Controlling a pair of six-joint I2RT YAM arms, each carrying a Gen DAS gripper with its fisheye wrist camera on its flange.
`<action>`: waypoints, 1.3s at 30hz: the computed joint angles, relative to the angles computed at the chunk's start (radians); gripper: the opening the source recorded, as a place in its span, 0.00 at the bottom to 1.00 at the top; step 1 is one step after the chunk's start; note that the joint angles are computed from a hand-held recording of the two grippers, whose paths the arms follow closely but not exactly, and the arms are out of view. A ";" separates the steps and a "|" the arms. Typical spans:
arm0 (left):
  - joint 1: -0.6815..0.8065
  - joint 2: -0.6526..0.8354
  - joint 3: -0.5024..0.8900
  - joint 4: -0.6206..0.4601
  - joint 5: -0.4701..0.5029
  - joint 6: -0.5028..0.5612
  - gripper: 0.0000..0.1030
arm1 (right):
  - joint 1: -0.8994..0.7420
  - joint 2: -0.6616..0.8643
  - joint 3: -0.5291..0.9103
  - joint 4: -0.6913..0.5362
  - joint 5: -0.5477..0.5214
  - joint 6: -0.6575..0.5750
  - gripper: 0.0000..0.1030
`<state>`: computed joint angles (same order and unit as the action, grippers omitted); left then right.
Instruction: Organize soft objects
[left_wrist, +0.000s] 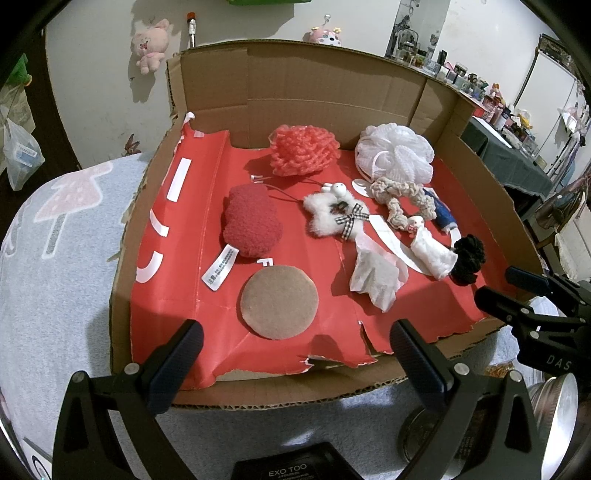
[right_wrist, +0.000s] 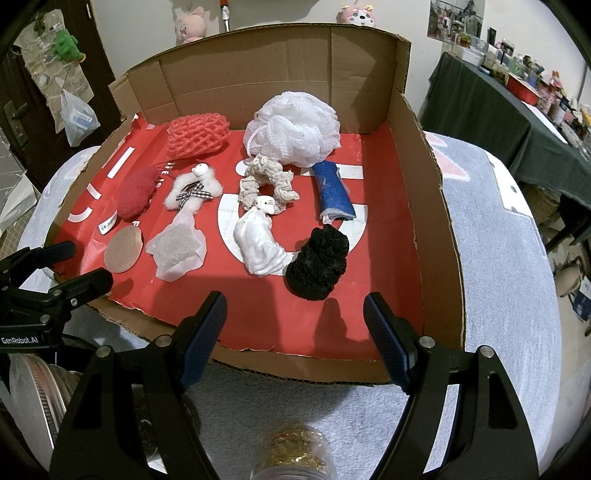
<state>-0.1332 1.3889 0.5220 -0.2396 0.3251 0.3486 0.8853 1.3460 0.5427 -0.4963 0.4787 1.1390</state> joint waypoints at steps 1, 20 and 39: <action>0.001 0.001 0.001 0.000 0.001 0.001 1.00 | 0.000 0.001 0.000 0.000 0.000 0.001 0.74; 0.008 -0.038 -0.019 0.001 0.017 -0.009 1.00 | 0.002 -0.007 0.001 -0.003 -0.001 -0.006 0.74; 0.479 -0.846 -0.112 -0.545 0.425 0.270 1.00 | 0.575 -0.023 0.301 -0.744 0.388 0.674 0.87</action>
